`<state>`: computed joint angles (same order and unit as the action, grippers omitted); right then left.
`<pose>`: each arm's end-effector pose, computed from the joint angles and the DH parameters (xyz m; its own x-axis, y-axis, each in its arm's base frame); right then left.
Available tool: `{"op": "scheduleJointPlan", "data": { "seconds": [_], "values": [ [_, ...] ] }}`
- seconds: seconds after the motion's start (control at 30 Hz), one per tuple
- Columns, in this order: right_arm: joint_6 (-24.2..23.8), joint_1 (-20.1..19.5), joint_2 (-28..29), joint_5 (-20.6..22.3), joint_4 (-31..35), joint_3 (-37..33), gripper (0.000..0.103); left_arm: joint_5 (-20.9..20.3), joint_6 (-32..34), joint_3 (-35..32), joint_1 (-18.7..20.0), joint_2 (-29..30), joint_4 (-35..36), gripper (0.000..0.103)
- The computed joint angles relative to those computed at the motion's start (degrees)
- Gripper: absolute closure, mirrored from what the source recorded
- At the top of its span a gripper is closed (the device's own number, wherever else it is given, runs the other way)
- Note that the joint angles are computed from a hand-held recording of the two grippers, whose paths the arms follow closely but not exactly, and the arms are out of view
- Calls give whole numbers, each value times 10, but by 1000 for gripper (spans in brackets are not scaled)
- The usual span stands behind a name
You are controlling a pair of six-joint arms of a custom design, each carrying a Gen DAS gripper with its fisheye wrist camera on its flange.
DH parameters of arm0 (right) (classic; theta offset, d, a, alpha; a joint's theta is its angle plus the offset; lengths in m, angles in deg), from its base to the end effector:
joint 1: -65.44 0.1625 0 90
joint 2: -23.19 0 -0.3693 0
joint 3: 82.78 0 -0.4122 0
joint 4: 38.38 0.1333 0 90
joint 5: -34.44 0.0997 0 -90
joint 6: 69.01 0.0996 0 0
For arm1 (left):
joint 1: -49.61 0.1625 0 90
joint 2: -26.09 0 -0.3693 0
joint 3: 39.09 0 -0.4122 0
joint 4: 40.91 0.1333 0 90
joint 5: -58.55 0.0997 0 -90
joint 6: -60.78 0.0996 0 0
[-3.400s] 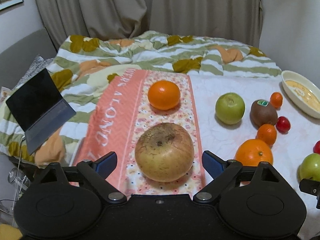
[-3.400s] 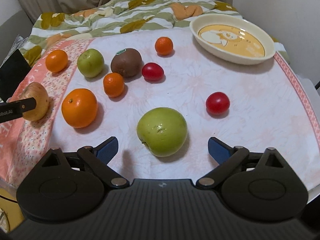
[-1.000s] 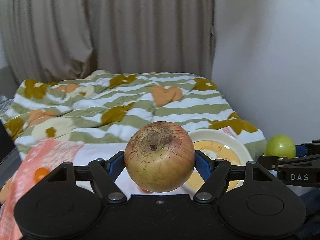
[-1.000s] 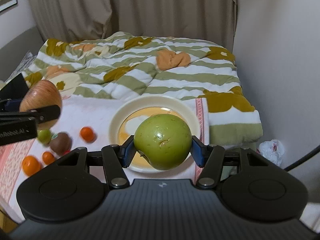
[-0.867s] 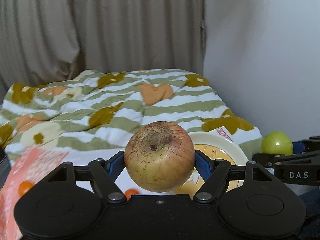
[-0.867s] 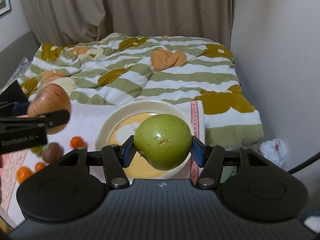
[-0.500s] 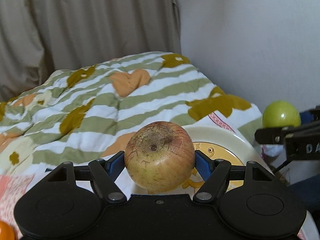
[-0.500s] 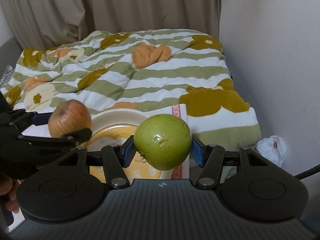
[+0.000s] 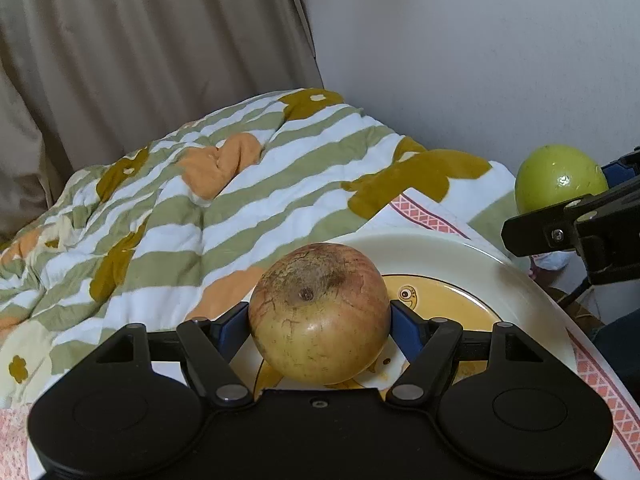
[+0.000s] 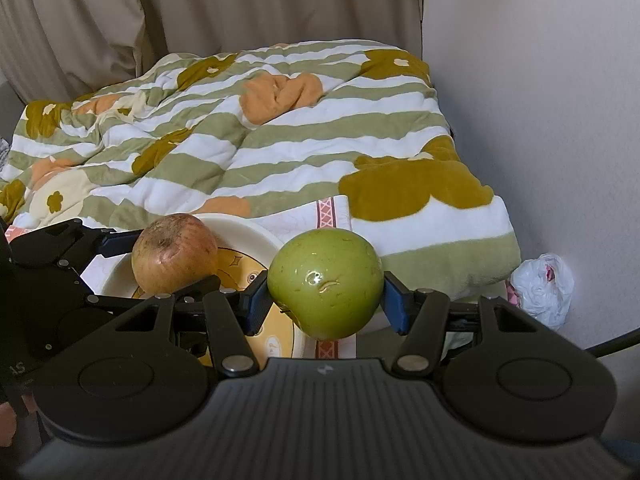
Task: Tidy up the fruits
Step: 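Carry the yellow-brown apple and green apple with both tools toward the white bowl, then open the left tool over the bowl while the right tool releases the green apple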
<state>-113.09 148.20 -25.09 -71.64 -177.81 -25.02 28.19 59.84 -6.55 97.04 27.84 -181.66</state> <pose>0.0053 -0.7972 0.3609 -0.7359 -0.3153 0.5992 -0.5781 0.7533 -0.3136 -0.3930 -0.7519 -0.1010 -0.5482 0.1503 -0.8227 0.6399 0.7088 -0.2969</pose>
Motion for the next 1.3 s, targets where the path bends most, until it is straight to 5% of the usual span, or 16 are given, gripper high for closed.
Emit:
{"op": "scheduleJointPlan", "data": {
  "seconds": [0.07, 0.17, 0.27, 0.73, 0.97, 1.3],
  "values": [
    [1, 0, 2, 0, 1, -3, 30, 1, -8, -7, 0, 2, 11, 24],
    [-1, -1, 1, 3, 1, -5, 30, 16, 30, 17, -6, -6, -46, 4],
    [2, -1, -4, 10, 5, -3, 30, 32, 36, 46, -13, -23, -66, 1],
    [-91, 3, -6, 27, 32, 28, 30, 11, -348, 251, -40, -208, 139, 1],
    [-157, 3, -1, 21, -3, 57, 30, 35, -434, 277, -48, -236, 208, 1],
    [-194, 3, 10, 10, -33, 68, 28, 46, -469, 301, -50, -252, 236, 1]
  ]
}}
